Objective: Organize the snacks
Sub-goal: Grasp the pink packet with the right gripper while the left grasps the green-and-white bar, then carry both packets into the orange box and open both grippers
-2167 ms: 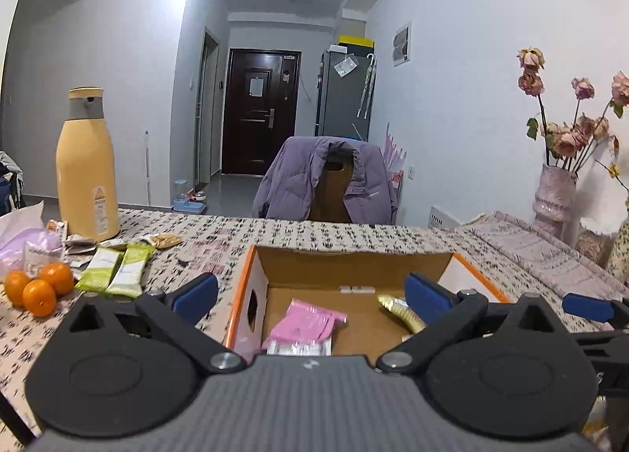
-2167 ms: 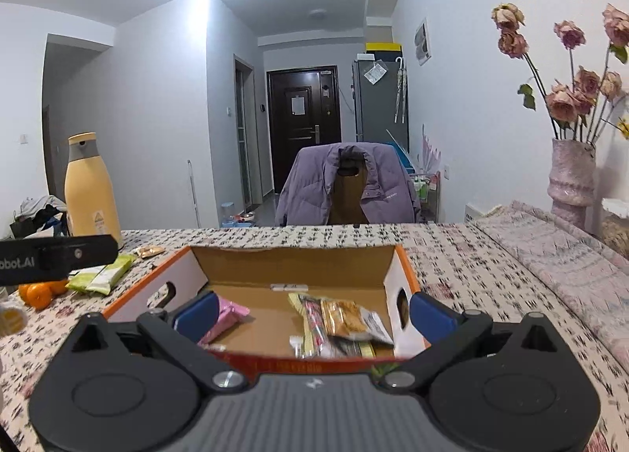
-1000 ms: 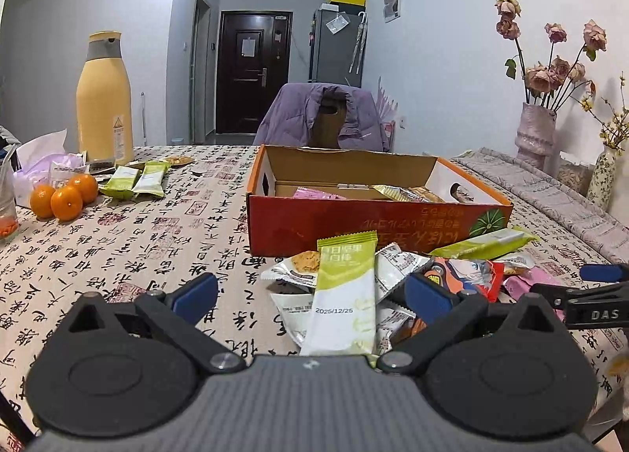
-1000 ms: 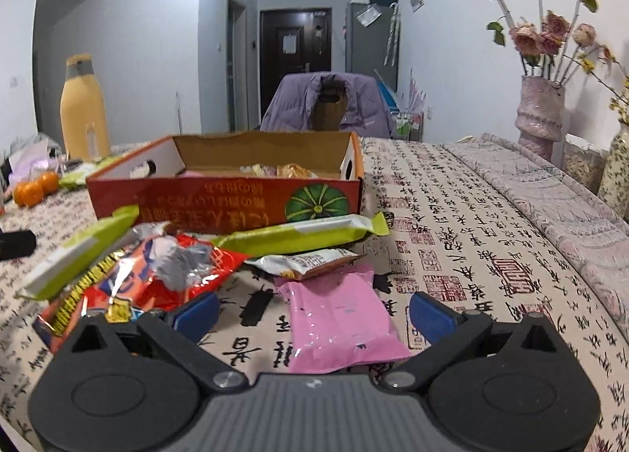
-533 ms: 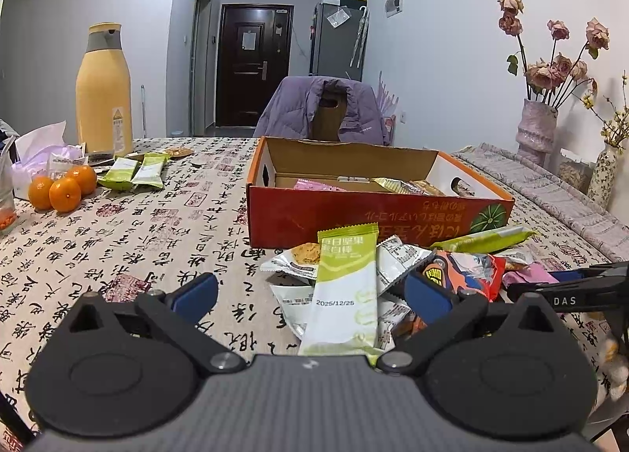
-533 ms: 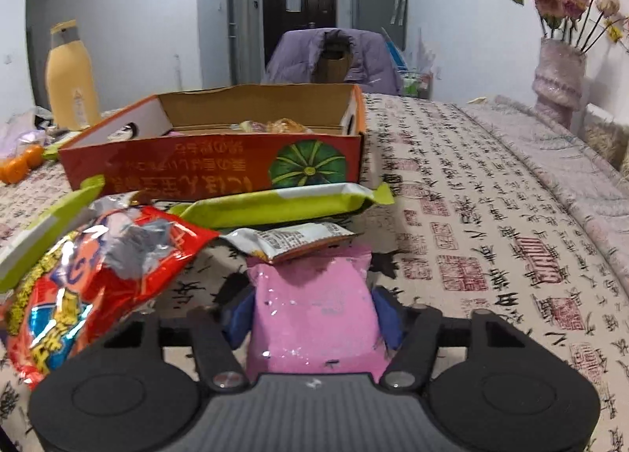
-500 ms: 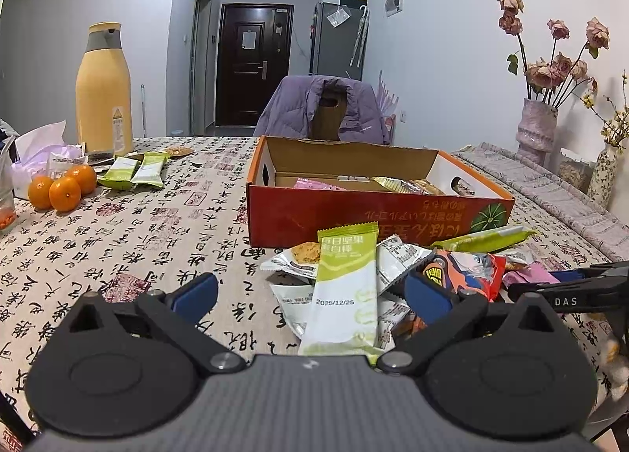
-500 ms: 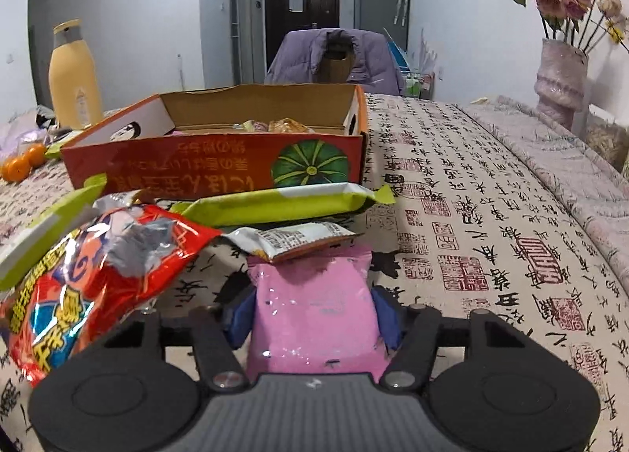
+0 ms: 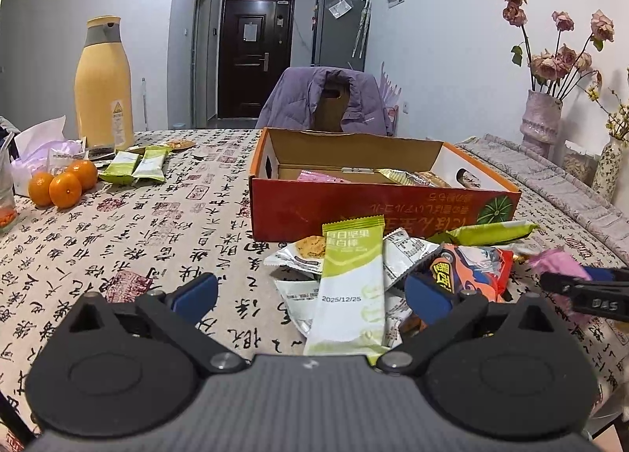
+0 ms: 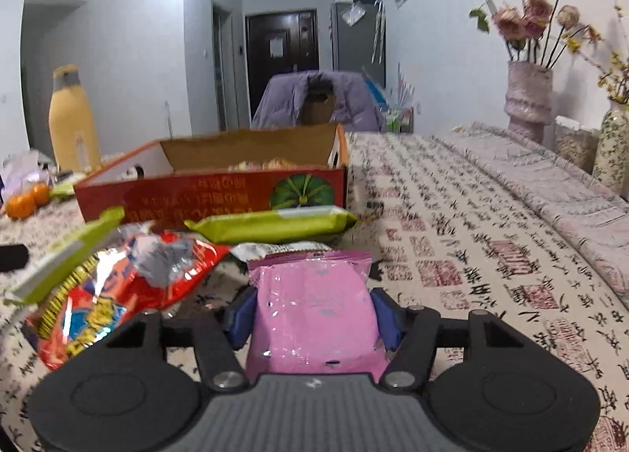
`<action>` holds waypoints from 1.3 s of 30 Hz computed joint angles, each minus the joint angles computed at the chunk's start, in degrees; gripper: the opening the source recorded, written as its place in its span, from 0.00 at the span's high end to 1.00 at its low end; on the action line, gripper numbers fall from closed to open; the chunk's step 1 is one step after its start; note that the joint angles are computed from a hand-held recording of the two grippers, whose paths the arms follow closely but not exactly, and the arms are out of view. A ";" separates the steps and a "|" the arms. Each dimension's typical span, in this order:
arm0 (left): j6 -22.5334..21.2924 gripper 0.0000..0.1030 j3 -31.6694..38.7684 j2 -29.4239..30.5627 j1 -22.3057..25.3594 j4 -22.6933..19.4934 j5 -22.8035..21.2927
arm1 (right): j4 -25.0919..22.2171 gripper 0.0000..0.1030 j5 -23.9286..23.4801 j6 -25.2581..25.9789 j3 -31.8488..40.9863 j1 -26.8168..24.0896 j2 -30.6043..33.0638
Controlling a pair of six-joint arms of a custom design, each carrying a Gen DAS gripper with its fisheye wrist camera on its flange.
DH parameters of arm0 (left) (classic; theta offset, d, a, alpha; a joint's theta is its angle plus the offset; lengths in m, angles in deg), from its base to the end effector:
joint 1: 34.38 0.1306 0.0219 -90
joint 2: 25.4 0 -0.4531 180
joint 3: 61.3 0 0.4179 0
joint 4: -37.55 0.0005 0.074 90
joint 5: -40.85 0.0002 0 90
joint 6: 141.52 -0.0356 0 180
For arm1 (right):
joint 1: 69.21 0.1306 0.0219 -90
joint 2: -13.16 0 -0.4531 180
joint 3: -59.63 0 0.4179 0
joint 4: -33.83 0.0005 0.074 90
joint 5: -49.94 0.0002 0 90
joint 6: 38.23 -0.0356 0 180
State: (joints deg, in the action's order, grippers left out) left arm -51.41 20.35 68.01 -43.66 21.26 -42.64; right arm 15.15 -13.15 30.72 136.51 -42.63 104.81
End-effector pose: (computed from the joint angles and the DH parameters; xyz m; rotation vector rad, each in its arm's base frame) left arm 0.5464 -0.0939 0.4461 0.2351 2.0506 -0.2183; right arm 0.4789 0.2210 0.4185 0.1660 2.0780 -0.0035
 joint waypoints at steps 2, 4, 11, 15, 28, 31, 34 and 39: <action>-0.59 0.00 0.46 0.28 -0.15 -0.33 -0.33 | 1.57 0.41 0.62 0.66 -0.70 0.35 -0.97; -1.09 0.00 1.26 0.75 -0.36 -0.90 -0.69 | 2.60 0.41 1.23 1.28 -0.97 0.73 -1.60; -2.81 0.00 4.51 3.22 -1.25 -4.21 -1.65 | 4.04 0.41 1.42 2.22 -0.62 1.12 -1.74; -3.51 0.16 6.46 4.76 -1.40 -7.17 -0.65 | 4.12 0.41 1.16 2.18 -0.60 1.25 -1.48; -2.29 0.54 9.19 7.24 -1.17 -10.66 3.65 | 4.75 0.41 0.04 2.56 -0.29 1.58 -0.91; -1.25 0.62 9.24 7.45 -0.73 -10.93 6.00 | 4.87 0.41 -0.09 2.57 -0.27 1.65 -0.88; -0.57 0.63 8.54 7.17 -0.67 -9.77 5.75 | 4.94 0.41 -0.14 2.56 -0.24 1.73 -0.85; -0.50 0.64 7.42 6.28 -0.76 -8.28 5.55 | 5.35 0.41 -0.21 2.66 -0.37 1.74 -0.99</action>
